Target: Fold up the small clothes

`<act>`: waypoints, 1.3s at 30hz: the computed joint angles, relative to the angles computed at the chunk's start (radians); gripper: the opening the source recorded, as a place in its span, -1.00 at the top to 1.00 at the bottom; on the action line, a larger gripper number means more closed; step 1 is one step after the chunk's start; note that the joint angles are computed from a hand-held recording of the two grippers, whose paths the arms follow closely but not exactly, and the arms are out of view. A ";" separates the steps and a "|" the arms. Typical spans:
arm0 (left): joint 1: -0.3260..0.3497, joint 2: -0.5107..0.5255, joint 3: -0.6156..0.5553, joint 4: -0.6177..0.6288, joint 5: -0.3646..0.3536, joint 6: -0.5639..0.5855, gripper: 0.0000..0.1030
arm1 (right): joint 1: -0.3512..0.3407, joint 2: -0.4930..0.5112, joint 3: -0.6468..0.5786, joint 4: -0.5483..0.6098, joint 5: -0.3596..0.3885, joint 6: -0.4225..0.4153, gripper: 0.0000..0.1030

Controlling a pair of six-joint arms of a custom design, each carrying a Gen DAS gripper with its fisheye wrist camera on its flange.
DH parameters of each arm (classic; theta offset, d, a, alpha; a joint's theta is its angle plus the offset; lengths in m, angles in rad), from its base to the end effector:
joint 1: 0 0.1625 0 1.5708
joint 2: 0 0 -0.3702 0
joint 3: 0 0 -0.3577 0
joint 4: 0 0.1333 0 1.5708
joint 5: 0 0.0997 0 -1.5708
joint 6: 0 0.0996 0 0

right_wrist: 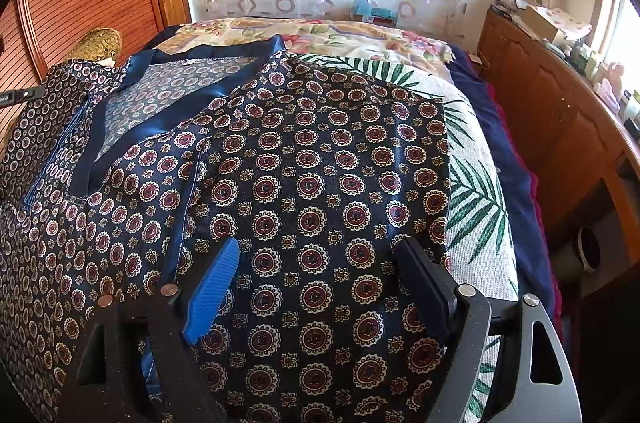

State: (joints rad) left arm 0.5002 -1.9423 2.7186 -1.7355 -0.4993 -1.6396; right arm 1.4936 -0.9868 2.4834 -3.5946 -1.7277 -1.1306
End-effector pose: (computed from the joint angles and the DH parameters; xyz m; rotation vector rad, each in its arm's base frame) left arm -0.0478 -0.2777 0.1605 -0.2134 2.1431 -1.0845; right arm 0.0891 -0.3743 0.0798 1.2963 -2.3423 0.4751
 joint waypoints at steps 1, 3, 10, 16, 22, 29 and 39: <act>0.010 0.006 -0.001 -0.028 0.004 0.024 0.31 | 0.001 0.001 0.001 -0.001 0.000 0.000 -0.63; 0.031 0.033 -0.003 -0.089 0.014 0.071 0.31 | 0.002 0.005 0.001 -0.005 -0.001 0.001 -0.63; 0.102 0.137 -0.027 -0.228 0.038 0.180 0.32 | 0.001 0.006 0.001 -0.005 0.000 0.001 -0.65; 0.051 0.142 -0.041 -0.125 0.062 0.122 0.93 | 0.001 0.006 0.000 -0.006 -0.001 0.000 -0.66; -0.004 0.173 -0.064 -0.039 0.062 0.061 0.94 | 0.000 0.005 0.000 -0.004 0.000 -0.001 -0.67; -0.053 0.192 -0.039 -0.109 0.060 0.074 0.94 | -0.003 -0.026 0.031 -0.066 0.039 0.017 -0.67; -0.096 0.270 -0.034 -0.204 0.045 0.091 0.94 | 0.041 -0.019 -0.164 0.120 -0.009 0.129 -0.21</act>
